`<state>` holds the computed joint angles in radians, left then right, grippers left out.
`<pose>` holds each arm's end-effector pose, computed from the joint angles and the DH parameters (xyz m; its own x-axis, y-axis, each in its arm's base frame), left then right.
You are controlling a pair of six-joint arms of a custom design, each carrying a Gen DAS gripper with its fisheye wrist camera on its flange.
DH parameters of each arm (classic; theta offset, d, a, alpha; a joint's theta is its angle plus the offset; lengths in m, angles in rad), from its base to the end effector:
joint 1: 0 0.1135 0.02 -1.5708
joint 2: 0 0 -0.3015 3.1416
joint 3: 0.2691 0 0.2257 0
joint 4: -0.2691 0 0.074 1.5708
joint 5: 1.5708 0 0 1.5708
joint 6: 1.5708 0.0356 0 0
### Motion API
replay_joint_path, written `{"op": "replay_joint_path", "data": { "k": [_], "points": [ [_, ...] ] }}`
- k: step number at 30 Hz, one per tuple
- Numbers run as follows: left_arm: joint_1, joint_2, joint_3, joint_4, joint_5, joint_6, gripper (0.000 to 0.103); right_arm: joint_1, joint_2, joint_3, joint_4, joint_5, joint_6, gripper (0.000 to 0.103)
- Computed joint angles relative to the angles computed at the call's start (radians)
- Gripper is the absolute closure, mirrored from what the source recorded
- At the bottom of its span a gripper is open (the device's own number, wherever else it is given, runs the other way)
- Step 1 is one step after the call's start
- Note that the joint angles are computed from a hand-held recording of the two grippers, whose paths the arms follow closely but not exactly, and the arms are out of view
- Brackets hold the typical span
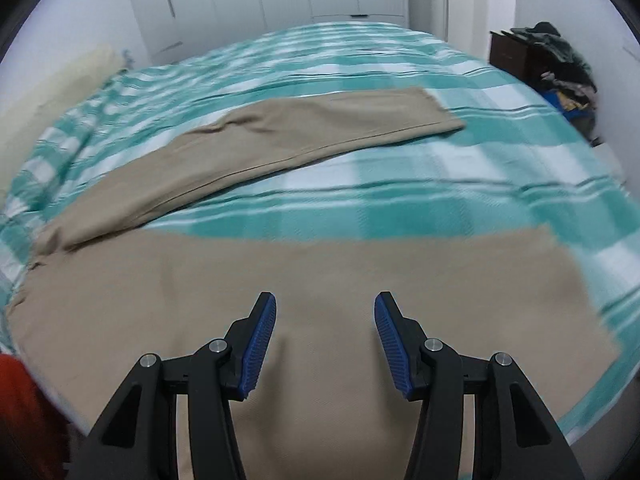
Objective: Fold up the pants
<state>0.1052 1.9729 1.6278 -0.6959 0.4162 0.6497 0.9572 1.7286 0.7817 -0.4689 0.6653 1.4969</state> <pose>0.4161 0.0295 0.2819 -0.6185 0.4911 -0.6134 0.6045 0.7962 0.0279 0.1671 0.1990 0.1689 -0.6287 0.4698 -0.6196 0.5239 0.8448 0.1089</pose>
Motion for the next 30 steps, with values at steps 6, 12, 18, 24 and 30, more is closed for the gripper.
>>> {"op": "replay_joint_path", "data": {
  "k": [6,12,18,24,30],
  "points": [
    [-0.135,0.455,0.339,0.243,-0.281,-0.244,0.002,0.066,0.157,0.132,-0.020,0.027,0.014,0.042],
    [-0.061,0.551,0.235,0.405,-0.184,-0.179,0.001,0.023,0.159,0.160,-0.017,-0.038,-0.075,0.042],
    [-0.058,0.518,0.129,0.499,-0.182,-0.176,0.001,-0.295,0.129,0.223,0.429,-0.340,-0.549,0.037],
    [-0.071,0.548,0.195,0.463,-0.184,-0.192,0.001,-0.638,0.527,0.687,0.513,-0.877,-0.652,0.029],
    [-0.070,0.556,0.198,0.469,-0.170,-0.201,0.001,-0.895,0.571,0.712,0.425,-0.704,-0.736,0.032]
  ]
}}
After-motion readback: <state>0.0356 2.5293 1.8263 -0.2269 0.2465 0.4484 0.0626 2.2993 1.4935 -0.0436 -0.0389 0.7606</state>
